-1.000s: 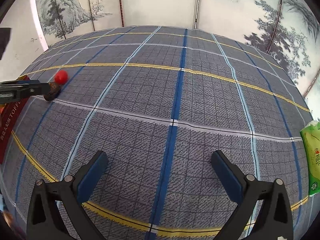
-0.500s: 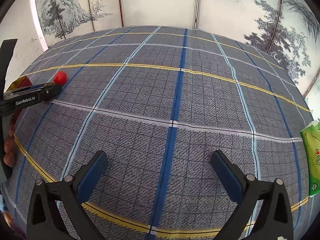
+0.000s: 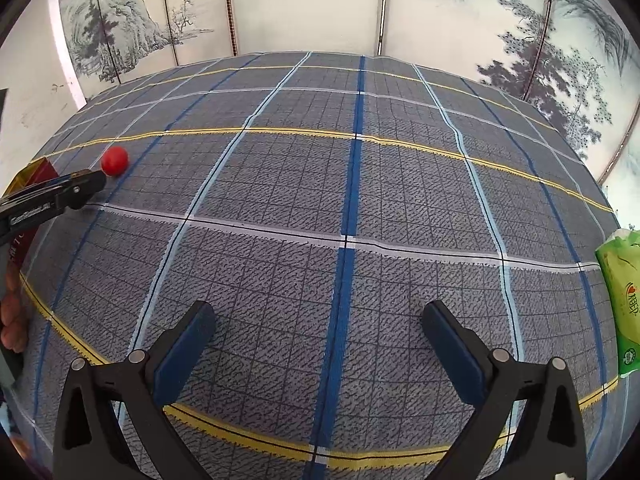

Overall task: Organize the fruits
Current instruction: 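Carry the water chestnut over the tin with the left gripper while the right gripper grasps the red tomato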

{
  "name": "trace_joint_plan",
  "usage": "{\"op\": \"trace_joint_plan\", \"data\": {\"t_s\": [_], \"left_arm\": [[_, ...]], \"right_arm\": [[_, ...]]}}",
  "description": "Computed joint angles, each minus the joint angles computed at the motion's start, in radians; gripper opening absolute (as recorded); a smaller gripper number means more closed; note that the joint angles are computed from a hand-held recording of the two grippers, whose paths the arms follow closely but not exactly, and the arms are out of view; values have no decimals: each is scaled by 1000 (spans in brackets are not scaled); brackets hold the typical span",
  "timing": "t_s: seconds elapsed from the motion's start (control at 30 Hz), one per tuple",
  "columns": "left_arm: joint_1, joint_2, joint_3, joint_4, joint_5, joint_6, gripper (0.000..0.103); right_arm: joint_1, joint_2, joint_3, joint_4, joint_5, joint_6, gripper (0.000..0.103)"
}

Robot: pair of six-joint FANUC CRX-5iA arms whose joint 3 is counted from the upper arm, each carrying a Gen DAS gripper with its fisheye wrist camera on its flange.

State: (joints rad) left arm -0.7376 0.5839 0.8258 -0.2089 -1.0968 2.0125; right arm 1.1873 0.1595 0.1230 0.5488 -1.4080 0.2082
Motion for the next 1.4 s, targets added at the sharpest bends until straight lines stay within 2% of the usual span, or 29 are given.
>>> {"op": "trace_joint_plan", "data": {"t_s": [0.2, 0.4, 0.53, 0.7, 0.77, 0.83, 1.07, 1.1, 1.13, 1.17, 1.2, 1.23, 1.3, 1.4], "left_arm": [[12, -114, -129, 66, 46, 26, 39], [27, -231, -219, 75, 30, 66, 40], [41, -303, -275, 58, -2, 90, 40], [50, -368, -312, 5, -44, 111, 40], [53, -389, -324, -15, -53, 118, 40], [64, -410, -343, -15, -53, 117, 40], [71, -454, -380, -54, -69, 134, 40], [75, -461, -389, -52, -67, 131, 40], [76, -465, -393, -55, -71, 131, 40], [79, -469, -396, -57, -73, 132, 40], [82, -475, -403, -59, -72, 132, 40], [86, -484, -413, -61, -70, 132, 40], [93, -497, -427, -62, -70, 134, 40], [109, -527, -462, -65, -65, 135, 40]], "right_arm": [[2, 0, 3, -5, 12, 18, 103], [8, 23, 7, 126, 176, 53, 103], [-43, 114, 151, 36, 302, 207, 103], [-83, 251, 351, -64, 294, 377, 102], [-90, 297, 416, -74, 275, 410, 96], [-100, 343, 485, -95, 247, 434, 78], [-130, 448, 654, -160, 160, 509, 75], [-134, 465, 684, -179, 148, 526, 70], [-138, 484, 714, -192, 131, 542, 60], [-140, 500, 739, -201, 112, 553, 56], [-137, 508, 750, -190, 101, 559, 45], [-140, 498, 747, -214, 111, 561, 27], [-132, 455, 679, -205, 162, 523, 27], [-94, 345, 497, -131, 265, 402, 27]]}}
